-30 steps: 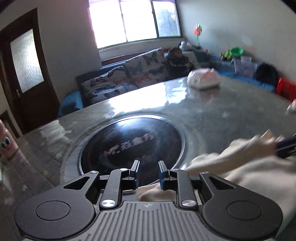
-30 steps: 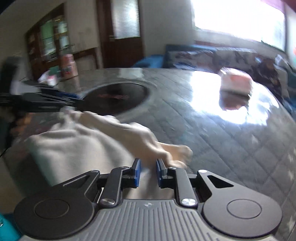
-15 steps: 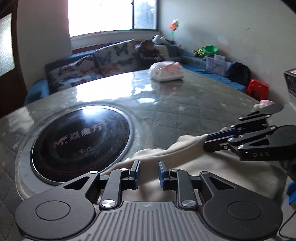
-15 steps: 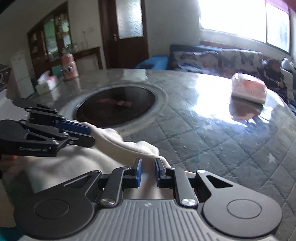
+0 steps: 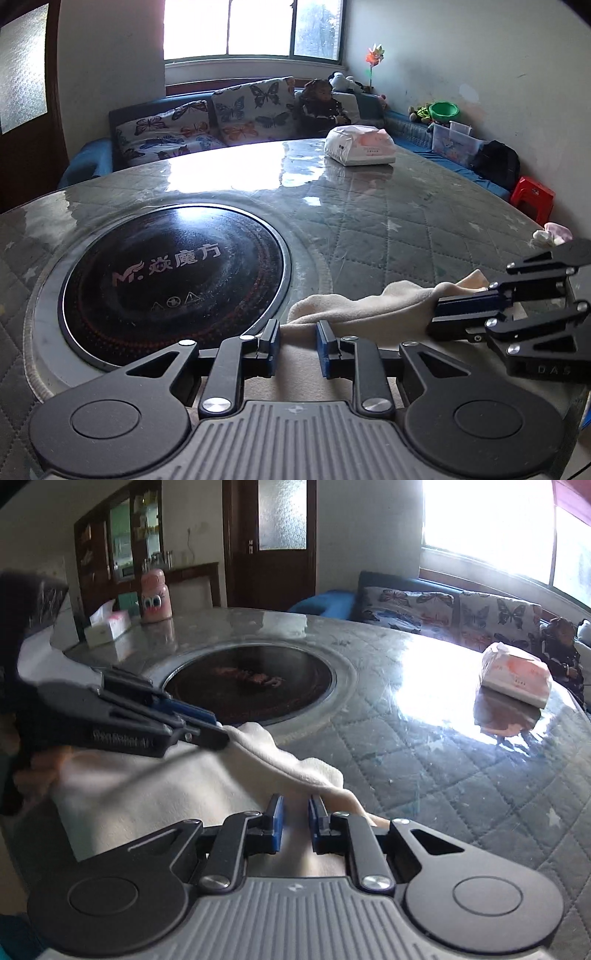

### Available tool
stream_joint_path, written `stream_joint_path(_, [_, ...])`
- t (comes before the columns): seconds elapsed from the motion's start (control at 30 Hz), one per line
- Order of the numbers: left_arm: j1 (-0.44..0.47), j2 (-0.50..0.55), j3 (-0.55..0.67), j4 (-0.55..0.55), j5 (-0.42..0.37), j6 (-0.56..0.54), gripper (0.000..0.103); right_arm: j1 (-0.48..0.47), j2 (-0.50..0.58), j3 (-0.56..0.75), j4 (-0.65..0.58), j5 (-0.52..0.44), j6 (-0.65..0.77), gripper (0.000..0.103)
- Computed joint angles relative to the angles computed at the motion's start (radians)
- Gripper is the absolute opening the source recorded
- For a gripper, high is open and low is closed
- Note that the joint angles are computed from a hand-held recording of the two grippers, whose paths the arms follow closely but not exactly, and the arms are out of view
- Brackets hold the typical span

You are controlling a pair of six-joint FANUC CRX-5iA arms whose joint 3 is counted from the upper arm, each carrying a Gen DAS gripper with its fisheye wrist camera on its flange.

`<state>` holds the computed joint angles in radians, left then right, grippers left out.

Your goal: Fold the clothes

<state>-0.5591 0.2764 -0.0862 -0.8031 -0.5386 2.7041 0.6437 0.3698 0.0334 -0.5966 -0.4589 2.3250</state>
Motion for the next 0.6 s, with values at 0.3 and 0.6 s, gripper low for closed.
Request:
stream_joint_path(0.3, [-0.125, -0.086, -0.054, -0.127, -0.054, 0.113, 0.024, -0.034, -0.137, -0.103, -0.148, -0.067, 0.222, 0.014])
stream_joint_path(0.6, [-0.194, -0.127, -0.133, -0.135, -0.099, 0.194, 0.024, -0.066, -0.212, -0.213, -0.187, -0.099, 0.265, 0.014])
